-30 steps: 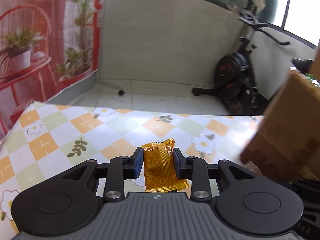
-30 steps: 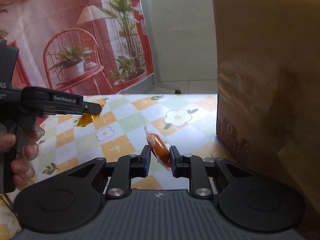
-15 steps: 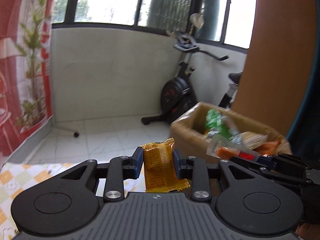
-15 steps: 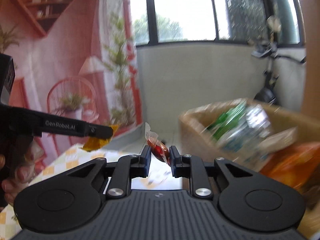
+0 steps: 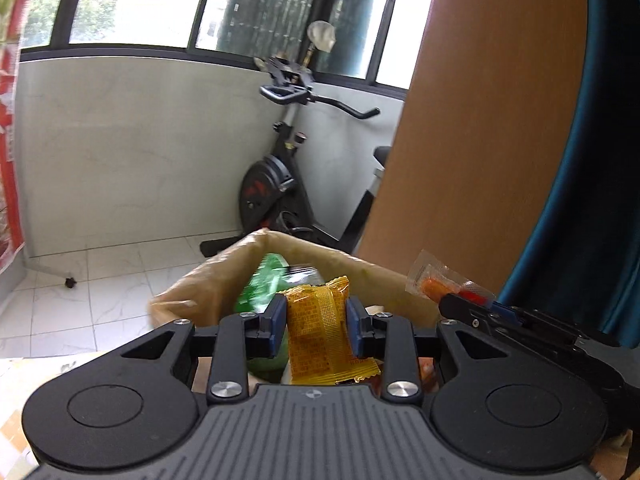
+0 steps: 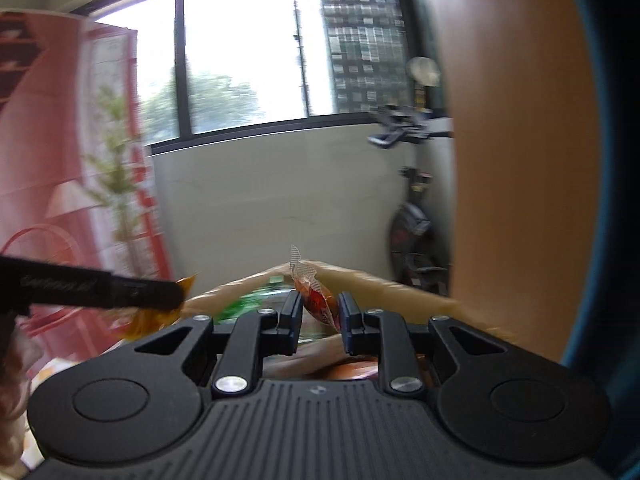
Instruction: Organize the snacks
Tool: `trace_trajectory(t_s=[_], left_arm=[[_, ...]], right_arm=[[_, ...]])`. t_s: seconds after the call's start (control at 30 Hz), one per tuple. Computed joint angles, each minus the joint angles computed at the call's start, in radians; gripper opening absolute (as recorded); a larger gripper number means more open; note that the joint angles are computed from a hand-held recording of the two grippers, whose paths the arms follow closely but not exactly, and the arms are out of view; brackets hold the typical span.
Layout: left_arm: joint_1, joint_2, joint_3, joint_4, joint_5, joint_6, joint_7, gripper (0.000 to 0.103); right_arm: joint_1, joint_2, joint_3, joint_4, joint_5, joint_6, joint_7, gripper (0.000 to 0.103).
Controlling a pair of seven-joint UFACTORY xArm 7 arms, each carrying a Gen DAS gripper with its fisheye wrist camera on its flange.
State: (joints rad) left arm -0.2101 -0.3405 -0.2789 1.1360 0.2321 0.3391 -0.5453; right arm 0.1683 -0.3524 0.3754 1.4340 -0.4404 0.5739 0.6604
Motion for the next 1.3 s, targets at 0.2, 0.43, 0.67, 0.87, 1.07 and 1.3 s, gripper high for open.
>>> trace_trajectory(t_s=[0.2,0.43,0.67,0.87,1.07,1.3], left_arm=[[0.022,0.15,-0.039,0.132,0.128,0.017,-0.069,0.034],[-0.037,0.232,-0.001,0.224,0.269,0.104,-0.142,0.041],[-0.053,0.164,0.03,0.181,0.265,0.135,-0.161,0.067],[-0.018,0.021,0.022,0.085,0.226,0.178,-0.164,0.081],[0.049,-0.133,-0.003,-0.004,0.175,0.219,-0.157,0.091],[0.112,-0.323,-0.014,-0.091,0.103,0.288,-0.134,0.095]], right_arm=[[-0.016,-0.003,-0.057,-0.029,0.028,0.012,-0.028,0.021],[-0.016,-0.005,-0.08,-0.054,0.067,0.028,-0.065,0.022],[-0.017,-0.03,-0.072,-0.052,0.075,0.071,-0.076,0.028],[-0.013,-0.043,-0.051,-0.022,0.092,0.089,-0.08,0.035],[0.004,-0.049,-0.021,0.019,0.107,0.118,-0.073,0.048],[0.031,-0.039,0.03,0.079,0.102,0.157,-0.063,0.076]])
